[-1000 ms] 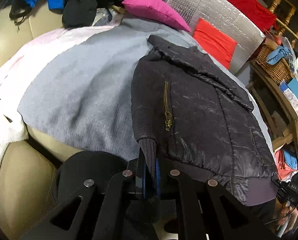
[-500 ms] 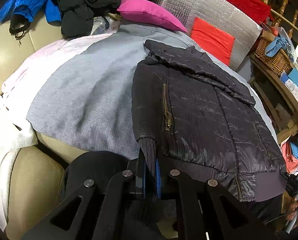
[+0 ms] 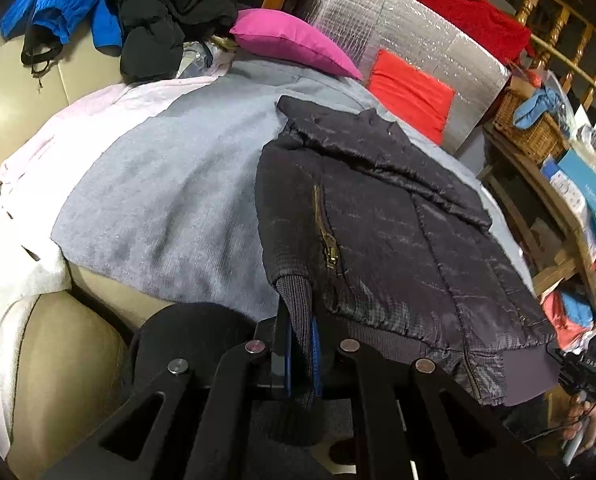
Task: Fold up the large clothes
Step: 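Fold the held hem up toward the collar with both tools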
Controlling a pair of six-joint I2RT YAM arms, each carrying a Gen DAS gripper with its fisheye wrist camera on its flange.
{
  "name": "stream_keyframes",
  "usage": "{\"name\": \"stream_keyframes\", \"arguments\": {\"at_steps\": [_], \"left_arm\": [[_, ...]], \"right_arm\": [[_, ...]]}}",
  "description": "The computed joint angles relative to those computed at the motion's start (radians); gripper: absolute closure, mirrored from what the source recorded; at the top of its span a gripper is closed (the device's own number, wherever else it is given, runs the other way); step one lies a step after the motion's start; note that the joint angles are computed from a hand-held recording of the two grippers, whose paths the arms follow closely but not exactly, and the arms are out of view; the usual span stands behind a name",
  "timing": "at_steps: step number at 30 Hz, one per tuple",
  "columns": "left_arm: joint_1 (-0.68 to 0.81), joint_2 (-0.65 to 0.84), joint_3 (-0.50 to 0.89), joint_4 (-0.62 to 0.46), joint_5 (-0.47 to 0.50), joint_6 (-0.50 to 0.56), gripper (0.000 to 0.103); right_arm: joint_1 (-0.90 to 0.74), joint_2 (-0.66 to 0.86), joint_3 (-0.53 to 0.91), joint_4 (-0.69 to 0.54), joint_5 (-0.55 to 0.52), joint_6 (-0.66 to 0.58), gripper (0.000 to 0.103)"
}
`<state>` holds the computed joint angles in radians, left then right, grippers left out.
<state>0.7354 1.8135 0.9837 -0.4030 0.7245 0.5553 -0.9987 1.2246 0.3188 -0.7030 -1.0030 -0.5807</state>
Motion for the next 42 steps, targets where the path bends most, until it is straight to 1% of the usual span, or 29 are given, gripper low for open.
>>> {"name": "stream_keyframes", "arguments": {"at_steps": [1, 4, 7, 11, 16, 19, 26, 29, 35, 39, 42], "left_arm": [[0.002, 0.014, 0.03, -0.026, 0.019, -0.011, 0.095], [-0.005, 0.027, 0.075, -0.051, 0.046, -0.046, 0.095], [-0.023, 0.014, 0.098, -0.053, 0.061, -0.079, 0.095], [-0.045, -0.022, 0.122, -0.043, 0.09, -0.121, 0.095], [-0.089, -0.053, 0.164, 0.011, 0.12, -0.214, 0.095], [-0.109, -0.057, 0.186, 0.039, 0.125, -0.259, 0.095], [-0.141, -0.048, 0.225, 0.049, 0.117, -0.279, 0.095], [-0.154, -0.036, 0.248, 0.067, 0.119, -0.311, 0.095], [-0.193, 0.0, 0.312, 0.114, 0.1, -0.402, 0.095], [-0.229, 0.026, 0.36, 0.142, 0.068, -0.456, 0.095], [-0.255, 0.046, 0.404, 0.159, 0.043, -0.494, 0.095]], "right_arm": [[-0.009, 0.003, 0.014, -0.023, -0.009, -0.021, 0.095], [-0.025, 0.011, 0.051, -0.076, -0.037, -0.061, 0.095], [-0.018, -0.019, 0.073, -0.093, -0.061, -0.04, 0.095], [0.017, -0.077, 0.112, -0.09, -0.1, 0.036, 0.095], [0.059, -0.131, 0.165, -0.025, -0.143, 0.177, 0.095], [0.081, -0.156, 0.18, 0.039, -0.158, 0.27, 0.095], [0.14, -0.169, 0.182, 0.187, -0.144, 0.44, 0.095], [0.169, -0.162, 0.199, 0.259, -0.133, 0.513, 0.095], [0.264, -0.129, 0.233, 0.487, -0.085, 0.727, 0.095], [0.337, -0.074, 0.265, 0.661, -0.032, 0.873, 0.095], [0.376, -0.023, 0.296, 0.752, 0.004, 0.95, 0.095]]}}
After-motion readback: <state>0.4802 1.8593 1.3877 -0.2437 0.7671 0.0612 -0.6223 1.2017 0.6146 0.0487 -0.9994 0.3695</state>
